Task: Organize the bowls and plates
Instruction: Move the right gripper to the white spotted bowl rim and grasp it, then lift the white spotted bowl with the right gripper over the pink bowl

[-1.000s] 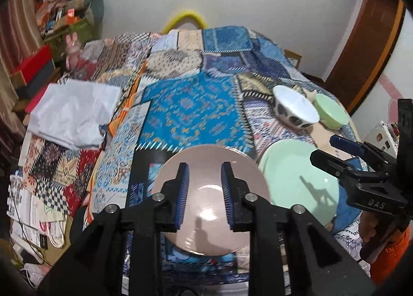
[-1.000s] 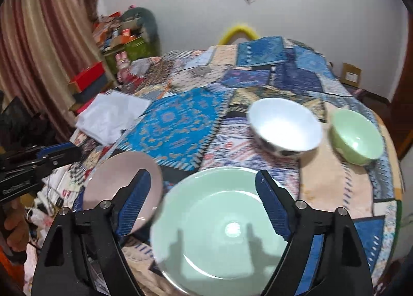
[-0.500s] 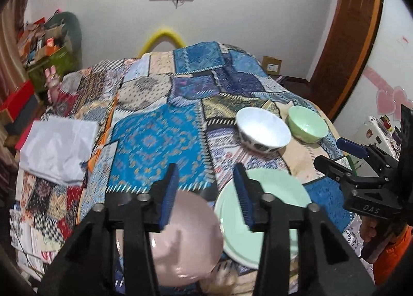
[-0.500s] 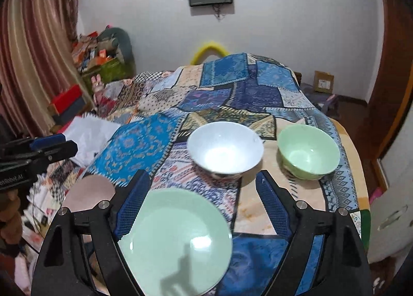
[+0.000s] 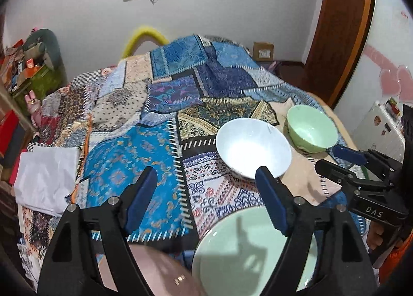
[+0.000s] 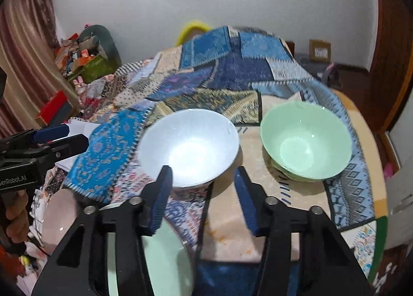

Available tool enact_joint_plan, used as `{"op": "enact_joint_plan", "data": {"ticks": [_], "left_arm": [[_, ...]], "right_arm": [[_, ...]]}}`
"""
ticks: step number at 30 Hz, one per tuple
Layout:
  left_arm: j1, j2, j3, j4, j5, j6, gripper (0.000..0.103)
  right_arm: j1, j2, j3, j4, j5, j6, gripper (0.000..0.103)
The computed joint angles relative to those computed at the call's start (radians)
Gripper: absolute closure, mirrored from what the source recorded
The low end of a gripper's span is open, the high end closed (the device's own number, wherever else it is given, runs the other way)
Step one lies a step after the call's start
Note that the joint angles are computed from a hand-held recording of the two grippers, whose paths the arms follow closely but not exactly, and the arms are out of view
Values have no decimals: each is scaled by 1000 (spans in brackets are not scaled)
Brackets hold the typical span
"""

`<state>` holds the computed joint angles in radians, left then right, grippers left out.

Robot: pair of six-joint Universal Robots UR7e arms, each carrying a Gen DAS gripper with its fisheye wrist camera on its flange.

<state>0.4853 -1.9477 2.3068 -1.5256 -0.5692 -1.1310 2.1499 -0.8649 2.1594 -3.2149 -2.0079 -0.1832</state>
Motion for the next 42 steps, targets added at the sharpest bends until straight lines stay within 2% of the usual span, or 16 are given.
{"op": "enact_joint_plan", "data": {"ticks": [2,5,8,13,16,20,22,25,27,29,32,37,42], "left_arm": [[74,49,4,-141,-12,112,25],[169,111,4,-289,-28,229,25],[256,185,-6,-423,-44,334,25],[357,276,-16,-593,-80,463,25],[399,321,-34,-641,-103,513,36],[452,375,-58,-685,-147,556,55],[476,394,-63,-720,-174,580,59],[488,406,-64,-748,-200,599,67],[494,414,-68,-761,-226,613,81],[490,419,-68,-764,-242,620,85],[461,420,-61,-736,-195,591,85],[424,378,-42,-701,-185,560,85],[350,301,-22,-597,-165,473,85]], "right_arm": [[-22,20,-14,3,-6,0,60],[-55,42,-36,25,2,1,68],[-83,57,-52,46,23,14,69],[-107,81,-72,54,55,8,72],[-113,94,-86,65,68,1,75],[-121,106,-95,72,87,-5,78],[-117,111,-95,63,81,-8,79],[-113,113,-98,58,79,-13,79],[-112,112,-104,64,81,-8,79],[-109,109,-103,68,77,-6,80],[-103,98,-97,69,80,-4,81],[-75,78,-88,62,82,2,81],[-36,47,-70,55,88,2,81]]}}
